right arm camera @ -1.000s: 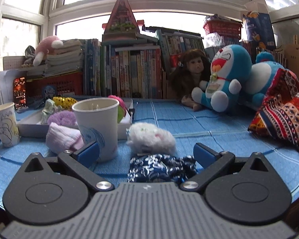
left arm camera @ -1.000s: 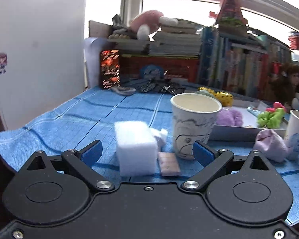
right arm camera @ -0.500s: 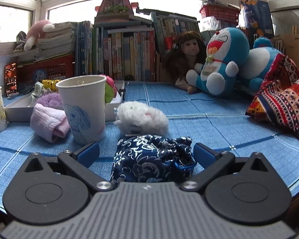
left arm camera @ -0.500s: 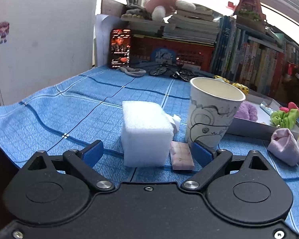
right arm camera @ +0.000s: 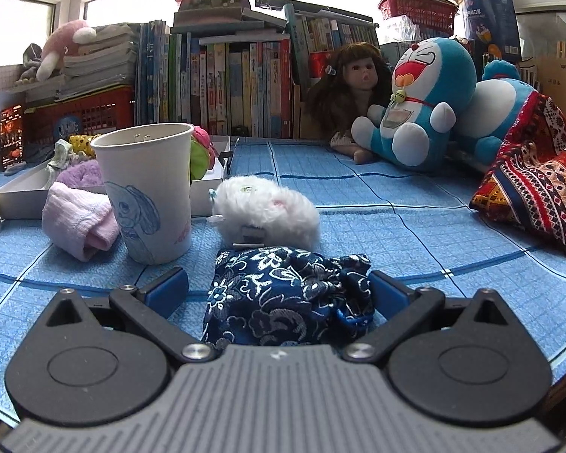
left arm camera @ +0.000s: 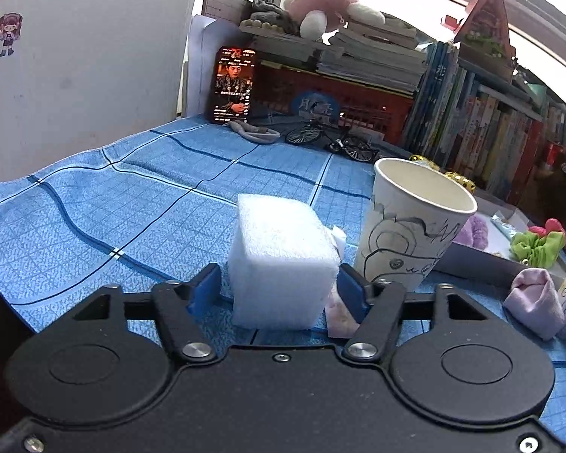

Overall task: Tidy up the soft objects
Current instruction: 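Close the left gripper on the white sponge block while the right gripper grasps the blue floral pouch, then lift the sponge with the left gripper while the right gripper carries the pouch over the tray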

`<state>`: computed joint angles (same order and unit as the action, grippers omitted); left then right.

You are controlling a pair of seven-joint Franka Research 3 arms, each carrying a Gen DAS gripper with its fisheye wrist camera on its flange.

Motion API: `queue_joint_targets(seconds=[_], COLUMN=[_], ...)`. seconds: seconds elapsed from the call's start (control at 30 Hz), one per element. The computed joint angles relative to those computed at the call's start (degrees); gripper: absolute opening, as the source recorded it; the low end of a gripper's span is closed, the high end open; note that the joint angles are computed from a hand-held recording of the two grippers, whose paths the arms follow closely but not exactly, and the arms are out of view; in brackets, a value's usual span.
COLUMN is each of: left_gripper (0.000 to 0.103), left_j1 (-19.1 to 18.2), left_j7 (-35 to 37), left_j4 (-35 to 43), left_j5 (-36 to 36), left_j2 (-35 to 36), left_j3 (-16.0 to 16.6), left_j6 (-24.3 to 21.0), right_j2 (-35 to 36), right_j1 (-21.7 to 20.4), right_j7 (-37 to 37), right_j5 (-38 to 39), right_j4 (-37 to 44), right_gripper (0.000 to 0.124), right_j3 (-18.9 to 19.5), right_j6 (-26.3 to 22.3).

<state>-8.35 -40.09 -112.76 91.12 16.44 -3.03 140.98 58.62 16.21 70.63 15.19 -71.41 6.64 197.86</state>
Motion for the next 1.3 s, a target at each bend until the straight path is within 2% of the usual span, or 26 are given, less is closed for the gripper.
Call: queue_joint_targets(seconds=[0.13,0.27,0.37,0.43,0.53,0.8,1.0,1.13,1.3], left_gripper=[0.050,0.048,0.047,0.047,0.046,0.046,0.046,0.046,0.045], left_j1=[0.2,0.4,0.3,0.3,0.4,0.8,1.3,2.0,3.8], left_j7=[-0.4,0.1,-0.2,-0.4,-0.5,1.7,3.1,4.8,4.6], left_j4=[-0.6,-0.9,-1.3,-1.5,-1.8,-2.1,-1.9,-1.2,-0.1], left_j5=[0.6,0.9,1.5,2.0,2.5,1.8,3.2,3.6,5.0], left_j2=[-0.6,-0.9,-1.4,-1.7,-2.3,-3.7,-5.1,-6.0,-7.5], left_j3=[0.1,-0.1,-0.2,-0.3,-0.5,-1.0,-1.2,-1.3,-1.0], left_j6=[0.2,0.1,-0.3,-0.7,-1.1,-2.6,-1.6,-0.1,4.2], right_j2=[0.4,0.7,0.5,0.3,-0.1,-2.2,-4.2,-5.5,-6.0], right_j1=[1.1,2.9,2.9,2.6,2.7,0.0,-0.9,-2.7,-3.9], right_j7=[0.1,0.3,0.6,1.0,1.5,1.7,2.0,3.1,4.5], right_j5=[1.2,3.1,3.5,3.7,4.1,1.9,0.6,-1.2,-3.6], right_j4=[1.0,2.1,2.3,2.0,1.7,-1.5,-3.8,-5.0,-3.9], right_gripper=[0.103,0.103,0.103,0.100,0.086,0.075,0.071,0.070,0.067], right_j3=[-1.6,-4.2,-4.2,-3.9,-4.1,-0.4,1.0,3.4,4.8], right_j6=[-1.1,-2.7,-3.7,-3.7,-3.7,-2.2,0.4,2.0,2.1])
